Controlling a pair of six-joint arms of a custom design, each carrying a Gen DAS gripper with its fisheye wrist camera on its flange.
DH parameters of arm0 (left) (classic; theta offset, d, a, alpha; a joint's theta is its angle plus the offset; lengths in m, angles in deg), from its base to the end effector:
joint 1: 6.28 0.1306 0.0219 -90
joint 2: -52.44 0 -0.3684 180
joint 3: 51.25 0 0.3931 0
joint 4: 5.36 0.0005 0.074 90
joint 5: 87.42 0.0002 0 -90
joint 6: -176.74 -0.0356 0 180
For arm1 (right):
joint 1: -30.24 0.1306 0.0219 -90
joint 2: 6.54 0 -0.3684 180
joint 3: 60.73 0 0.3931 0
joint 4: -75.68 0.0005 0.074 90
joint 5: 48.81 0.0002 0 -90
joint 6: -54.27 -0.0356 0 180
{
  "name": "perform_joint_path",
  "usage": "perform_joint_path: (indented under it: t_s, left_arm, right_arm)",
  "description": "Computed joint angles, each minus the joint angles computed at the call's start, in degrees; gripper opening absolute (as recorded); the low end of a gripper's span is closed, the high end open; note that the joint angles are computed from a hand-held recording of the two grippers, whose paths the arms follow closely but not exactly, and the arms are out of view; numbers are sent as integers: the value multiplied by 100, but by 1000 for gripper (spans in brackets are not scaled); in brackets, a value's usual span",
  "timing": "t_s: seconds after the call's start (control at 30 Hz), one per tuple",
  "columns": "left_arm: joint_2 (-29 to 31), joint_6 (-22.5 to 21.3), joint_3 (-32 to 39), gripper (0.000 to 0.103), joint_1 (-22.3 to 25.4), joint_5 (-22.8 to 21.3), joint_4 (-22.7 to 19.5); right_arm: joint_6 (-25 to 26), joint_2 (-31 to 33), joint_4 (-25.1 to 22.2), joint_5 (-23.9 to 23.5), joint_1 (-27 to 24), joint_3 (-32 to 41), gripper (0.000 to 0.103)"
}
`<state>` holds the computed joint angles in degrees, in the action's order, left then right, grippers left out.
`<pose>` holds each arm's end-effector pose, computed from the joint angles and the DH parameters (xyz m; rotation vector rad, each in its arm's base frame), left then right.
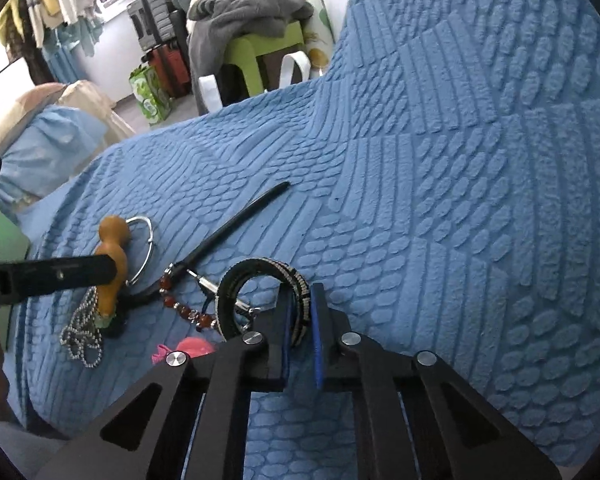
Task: Organize jewelry
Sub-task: 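Grasp the orange gourd pendant with the left tool while the right tool grasps the patterned bangle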
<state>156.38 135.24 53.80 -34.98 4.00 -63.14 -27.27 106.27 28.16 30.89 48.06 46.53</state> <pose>0.4938 -0.2719 0.4041 -0.4466 2.6162 -0.5214 0.5897 0.1957 0.3449 -0.6412 2.4159 0.2925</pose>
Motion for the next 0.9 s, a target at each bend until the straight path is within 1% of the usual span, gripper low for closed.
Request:
perform_joint_path:
  t_s: [0.07,0.2,0.3,0.43,0.73,0.9]
  left_arm:
    - [68,-50,71,40,-19,-76,-82]
    - [126,-114,99,40,-48,-275,-81]
    - [162,-181,135,36,-63,-402,-152]
    - [137,-183,111,35,-60,-469,-173]
    - [-294,-139,-169,35,-124,-616,-175]
    - [-518,-100,-199,35,-248,-768,-299]
  right_arm:
    - [20,-45,-3,-25,-30,-24,6]
    - [32,-89,-12,-26,-39,-41,6]
    - [20,-115,-47,-20,-29,-50,6]
    - [-25,-193,-57,29,12,-105,6]
    - [-58,-534,-101,133,120,-238,6]
    - [-84,-793,-92,190,215,-380,6]
